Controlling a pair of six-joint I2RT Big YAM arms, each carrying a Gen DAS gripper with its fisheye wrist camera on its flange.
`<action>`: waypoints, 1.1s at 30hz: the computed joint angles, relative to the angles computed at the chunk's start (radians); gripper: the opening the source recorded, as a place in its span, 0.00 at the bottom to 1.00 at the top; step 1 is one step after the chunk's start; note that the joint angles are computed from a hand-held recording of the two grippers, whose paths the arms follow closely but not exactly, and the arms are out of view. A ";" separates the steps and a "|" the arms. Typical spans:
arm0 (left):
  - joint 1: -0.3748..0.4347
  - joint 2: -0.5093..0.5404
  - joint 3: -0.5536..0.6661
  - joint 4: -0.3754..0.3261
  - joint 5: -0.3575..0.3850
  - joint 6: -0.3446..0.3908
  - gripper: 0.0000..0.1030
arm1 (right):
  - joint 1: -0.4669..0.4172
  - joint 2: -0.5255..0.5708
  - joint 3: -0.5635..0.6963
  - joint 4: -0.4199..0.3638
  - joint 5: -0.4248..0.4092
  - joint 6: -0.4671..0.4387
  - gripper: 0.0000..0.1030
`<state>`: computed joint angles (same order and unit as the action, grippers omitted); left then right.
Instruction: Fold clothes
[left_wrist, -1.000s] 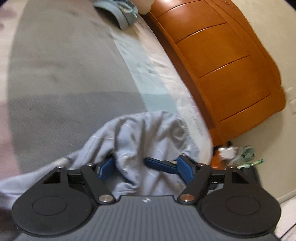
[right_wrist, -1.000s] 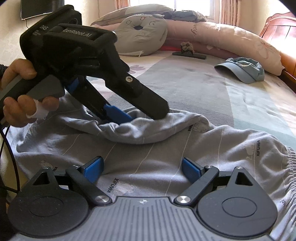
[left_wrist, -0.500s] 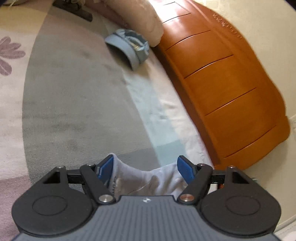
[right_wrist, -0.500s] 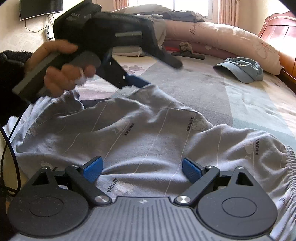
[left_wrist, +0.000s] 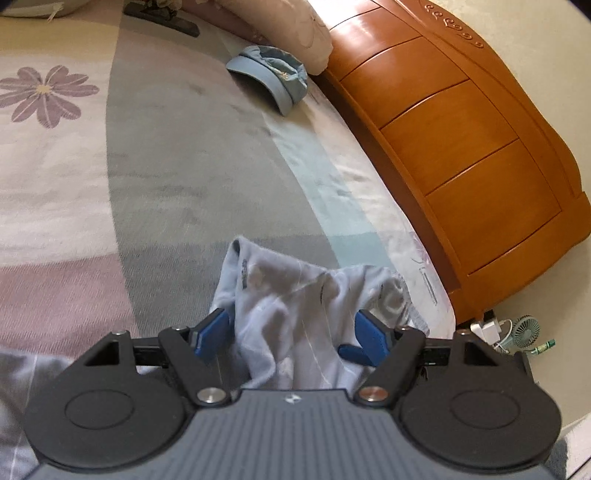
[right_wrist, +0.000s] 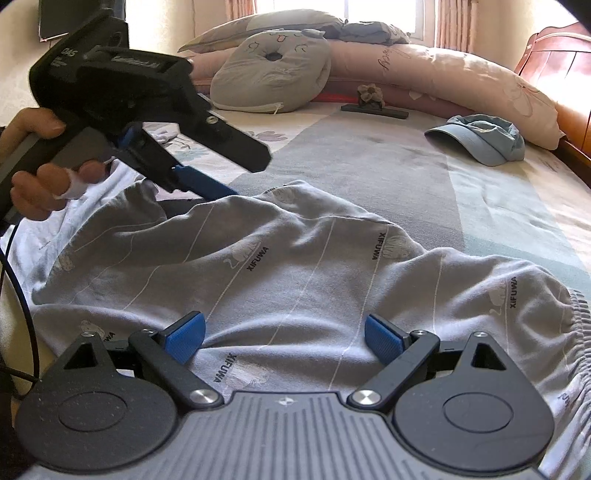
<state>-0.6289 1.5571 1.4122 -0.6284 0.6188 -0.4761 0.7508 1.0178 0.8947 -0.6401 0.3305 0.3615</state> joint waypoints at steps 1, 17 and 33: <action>0.002 0.003 -0.001 -0.005 0.017 0.002 0.73 | 0.000 0.000 0.000 0.001 0.000 0.000 0.93; 0.030 0.206 0.146 0.170 0.238 -0.174 0.75 | -0.014 0.011 0.022 -0.030 -0.019 -0.007 0.94; 0.071 0.224 0.218 0.047 0.164 -0.081 0.75 | -0.029 0.016 0.068 -0.089 0.036 -0.039 0.94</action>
<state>-0.5576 1.7813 1.6302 -0.5814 0.7826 -0.5567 0.7215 1.0342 0.9632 -0.7294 0.3666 0.3221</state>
